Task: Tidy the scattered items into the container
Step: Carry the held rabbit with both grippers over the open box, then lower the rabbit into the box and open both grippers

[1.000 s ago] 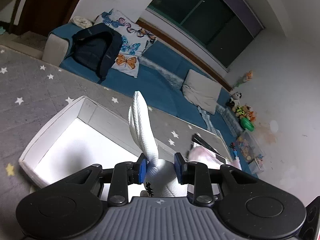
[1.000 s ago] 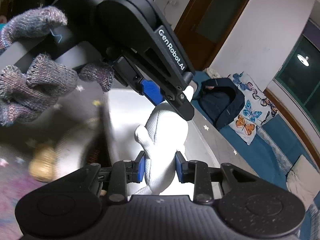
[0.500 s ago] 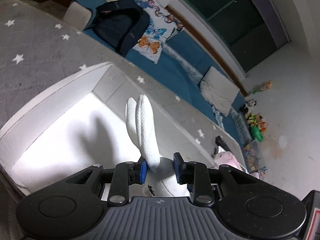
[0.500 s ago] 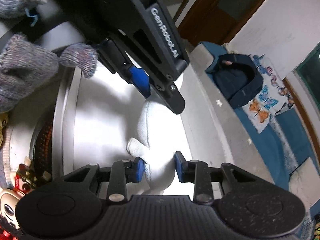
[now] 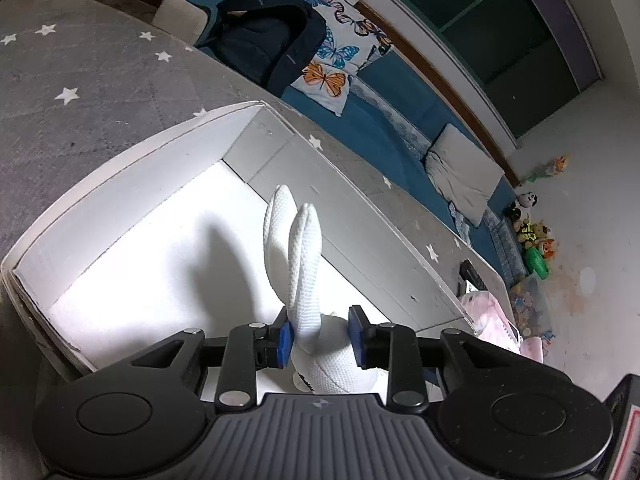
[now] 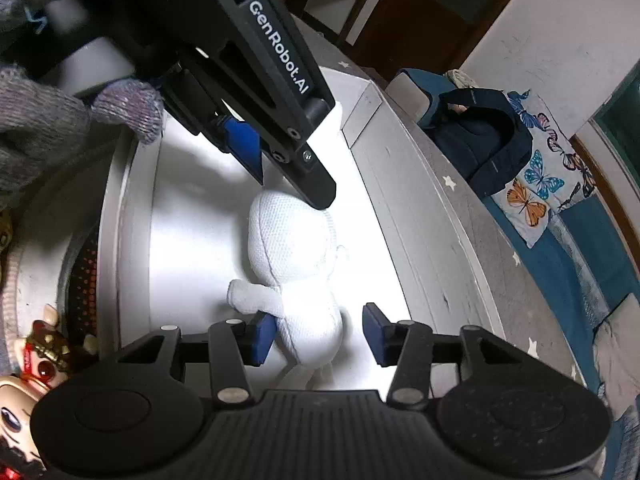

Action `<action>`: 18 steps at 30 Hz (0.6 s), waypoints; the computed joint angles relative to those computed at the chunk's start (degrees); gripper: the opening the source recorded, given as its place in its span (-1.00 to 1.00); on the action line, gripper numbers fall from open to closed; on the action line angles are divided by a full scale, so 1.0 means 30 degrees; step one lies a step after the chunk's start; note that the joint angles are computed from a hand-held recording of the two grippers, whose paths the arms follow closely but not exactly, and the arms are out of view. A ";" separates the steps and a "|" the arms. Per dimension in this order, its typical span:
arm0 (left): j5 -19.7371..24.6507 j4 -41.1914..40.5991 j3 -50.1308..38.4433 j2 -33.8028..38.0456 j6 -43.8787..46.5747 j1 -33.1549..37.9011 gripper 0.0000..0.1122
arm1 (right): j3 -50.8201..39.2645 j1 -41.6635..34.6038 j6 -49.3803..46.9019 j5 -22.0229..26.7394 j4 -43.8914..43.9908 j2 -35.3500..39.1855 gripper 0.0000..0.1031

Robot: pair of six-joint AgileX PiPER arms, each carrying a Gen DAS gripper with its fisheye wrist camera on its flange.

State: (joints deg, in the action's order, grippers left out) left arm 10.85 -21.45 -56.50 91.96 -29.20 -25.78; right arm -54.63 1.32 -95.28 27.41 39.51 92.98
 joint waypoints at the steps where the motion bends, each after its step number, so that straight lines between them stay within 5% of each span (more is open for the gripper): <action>1: 0.0051 0.0558 -0.0056 0.0003 -0.0532 -0.0033 -0.43 | 0.0033 -0.0090 -0.0041 0.0092 0.0131 -0.0040 -0.04; 18: 0.1490 0.1880 -0.1526 0.0367 -0.2509 -0.0198 -0.37 | -0.0900 -0.0895 -0.0123 0.2218 0.2426 0.0189 -0.02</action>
